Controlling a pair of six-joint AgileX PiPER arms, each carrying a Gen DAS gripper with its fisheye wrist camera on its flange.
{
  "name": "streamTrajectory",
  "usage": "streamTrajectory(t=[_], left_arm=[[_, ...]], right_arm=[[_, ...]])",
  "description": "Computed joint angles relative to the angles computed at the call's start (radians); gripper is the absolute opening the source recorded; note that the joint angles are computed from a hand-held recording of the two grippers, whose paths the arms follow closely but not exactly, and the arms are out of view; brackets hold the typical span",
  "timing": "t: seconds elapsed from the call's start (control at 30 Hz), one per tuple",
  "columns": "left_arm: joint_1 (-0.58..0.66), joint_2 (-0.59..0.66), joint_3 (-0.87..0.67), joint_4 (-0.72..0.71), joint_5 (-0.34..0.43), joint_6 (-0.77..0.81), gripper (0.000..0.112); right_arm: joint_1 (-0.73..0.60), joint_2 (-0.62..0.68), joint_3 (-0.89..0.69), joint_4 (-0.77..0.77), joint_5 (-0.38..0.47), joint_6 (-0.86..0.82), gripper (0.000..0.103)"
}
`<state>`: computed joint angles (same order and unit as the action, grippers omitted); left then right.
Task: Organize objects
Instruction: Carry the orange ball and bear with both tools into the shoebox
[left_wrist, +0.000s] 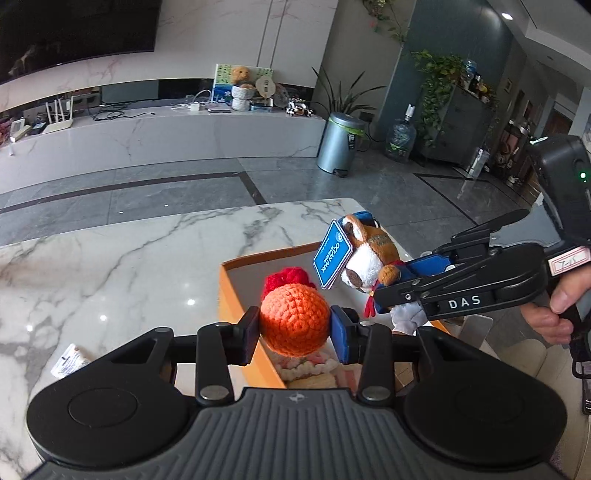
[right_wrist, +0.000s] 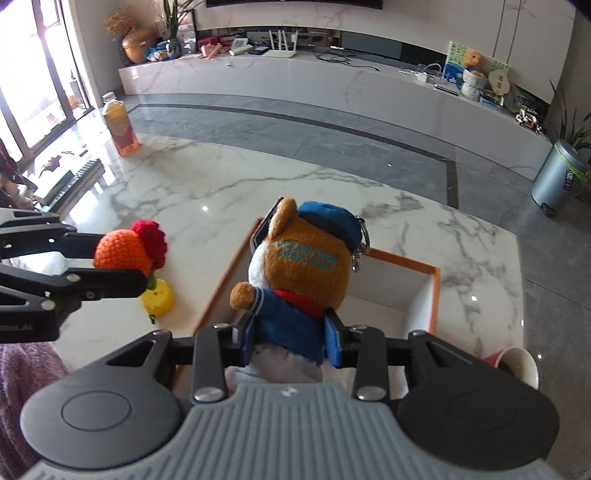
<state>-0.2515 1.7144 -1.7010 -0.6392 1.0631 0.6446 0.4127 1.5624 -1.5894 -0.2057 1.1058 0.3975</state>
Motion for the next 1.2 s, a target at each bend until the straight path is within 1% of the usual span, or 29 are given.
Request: streamTrajectory(t=[0.13, 0.23, 0.3, 0.4, 0.57, 0.63, 0.73, 0.8, 0.9, 0.97, 1.0, 1.07, 1.1, 1.13, 1.2], left_arm=[[-0.07, 0.055, -0.025, 0.037, -0.024, -0.007, 0.046], [-0.113, 0.1, -0.044, 0.077, -0.032, -0.038, 0.046], [-0.135, 0.133, -0.06, 0.107, -0.041, -0.054, 0.046], [-0.154, 0.18, -0.092, 0.128, -0.037, -0.077, 0.046], [-0.171, 0.22, -0.107, 0.144, -0.035, -0.092, 0.046], [-0.174, 0.226, -0.103, 0.147, -0.033, -0.089, 0.046], [-0.176, 0.236, -0.104, 0.156, -0.024, -0.094, 0.046], [-0.176, 0.244, -0.104, 0.155, -0.019, -0.096, 0.046], [-0.176, 0.248, -0.1, 0.154, -0.013, -0.094, 0.046], [-0.177, 0.251, -0.104, 0.153, -0.012, -0.097, 0.046], [-0.175, 0.25, -0.104, 0.15, -0.011, -0.095, 0.046], [-0.173, 0.258, -0.112, 0.146, -0.008, -0.094, 0.046], [-0.173, 0.257, -0.11, 0.146, -0.009, -0.093, 0.046], [-0.173, 0.257, -0.11, 0.146, -0.009, -0.093, 0.046], [-0.173, 0.257, -0.11, 0.146, -0.008, -0.095, 0.046]], right_arm=[[-0.099, -0.018, 0.122, 0.036, -0.073, -0.069, 0.039], [-0.155, 0.001, 0.171, 0.062, -0.112, -0.109, 0.039], [-0.173, 0.019, 0.19, 0.076, -0.132, -0.141, 0.039], [-0.171, 0.04, 0.21, 0.051, -0.149, -0.158, 0.039], [-0.179, 0.087, 0.204, 0.059, -0.139, -0.179, 0.039], [-0.176, 0.098, 0.212, 0.057, -0.156, -0.185, 0.039], [-0.149, 0.118, 0.206, 0.015, -0.16, -0.171, 0.039], [-0.128, 0.135, 0.192, -0.021, -0.141, -0.16, 0.039], [-0.109, 0.164, 0.154, -0.049, -0.086, -0.163, 0.041], [-0.103, 0.17, 0.138, -0.06, -0.063, -0.162, 0.043], [-0.104, 0.161, 0.141, -0.063, -0.066, -0.166, 0.045], [-0.098, 0.142, 0.153, -0.085, -0.076, -0.168, 0.056], [-0.099, 0.135, 0.15, -0.081, -0.075, -0.185, 0.056], [-0.097, 0.129, 0.147, -0.084, -0.069, -0.192, 0.059], [-0.093, 0.116, 0.149, -0.089, -0.078, -0.225, 0.058]])
